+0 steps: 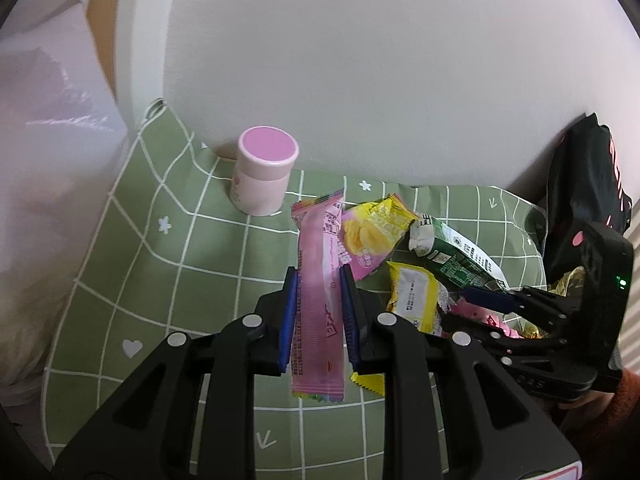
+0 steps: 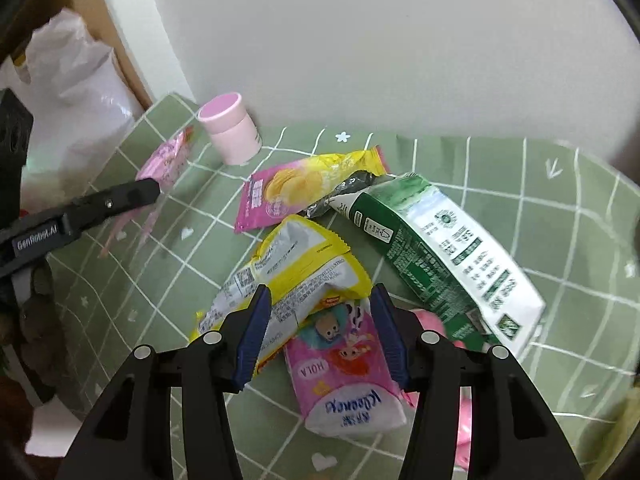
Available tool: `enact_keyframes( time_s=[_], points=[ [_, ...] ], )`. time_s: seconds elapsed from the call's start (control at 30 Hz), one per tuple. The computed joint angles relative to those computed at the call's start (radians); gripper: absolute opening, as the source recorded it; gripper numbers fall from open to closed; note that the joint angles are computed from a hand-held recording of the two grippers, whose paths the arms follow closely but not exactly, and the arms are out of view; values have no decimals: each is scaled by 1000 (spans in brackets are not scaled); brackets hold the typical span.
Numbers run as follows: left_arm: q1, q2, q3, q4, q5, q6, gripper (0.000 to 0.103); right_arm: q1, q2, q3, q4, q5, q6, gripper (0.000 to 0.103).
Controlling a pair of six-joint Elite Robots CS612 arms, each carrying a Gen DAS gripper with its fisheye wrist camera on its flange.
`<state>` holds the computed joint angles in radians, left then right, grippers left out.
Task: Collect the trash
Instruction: 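Grasp the pink stick wrapper with the left tool while the right tool grasps the yellow packet, then carry both wrappers over the bin and release them inside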
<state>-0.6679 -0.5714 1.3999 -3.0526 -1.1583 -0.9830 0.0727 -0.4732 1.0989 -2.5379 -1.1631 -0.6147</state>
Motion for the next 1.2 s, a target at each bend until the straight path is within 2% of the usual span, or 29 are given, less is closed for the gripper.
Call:
enact_keyframes(
  time_s=[0.13,0.2,0.33,0.4,0.5,0.53,0.63,0.77,0.97,1.07,1.2],
  points=[
    [-1,-6,19,-6,1,-31,19,-5,6,-32,175,53,16,49],
    [0,-7,24,-5,-1,-38,19,-4,24,-55,205,70,44,49],
    [-2,-14,38,-11,-1,-48,19,7,56,-88,129,64,103,49],
    [-2,-16,42,-9,-3,-55,19,9,68,-101,106,87,113,48],
    [-2,-17,48,-11,-13,-65,19,9,69,-106,102,109,101,29],
    [-1,-17,48,-14,-16,-64,19,8,65,-99,94,114,99,22],
    [-1,-12,42,-34,-26,-51,19,1,36,-56,47,124,67,15],
    [-1,-5,25,-55,-37,-25,19,-22,-11,6,-18,134,65,12],
    [-8,11,-41,-98,-36,102,19,-64,-79,105,-170,141,83,11],
    [-12,27,-100,-124,-43,200,19,-90,-110,149,-280,135,125,11],
    [-17,62,-210,-138,-87,334,19,-120,-145,205,-445,98,180,11]
  ],
)
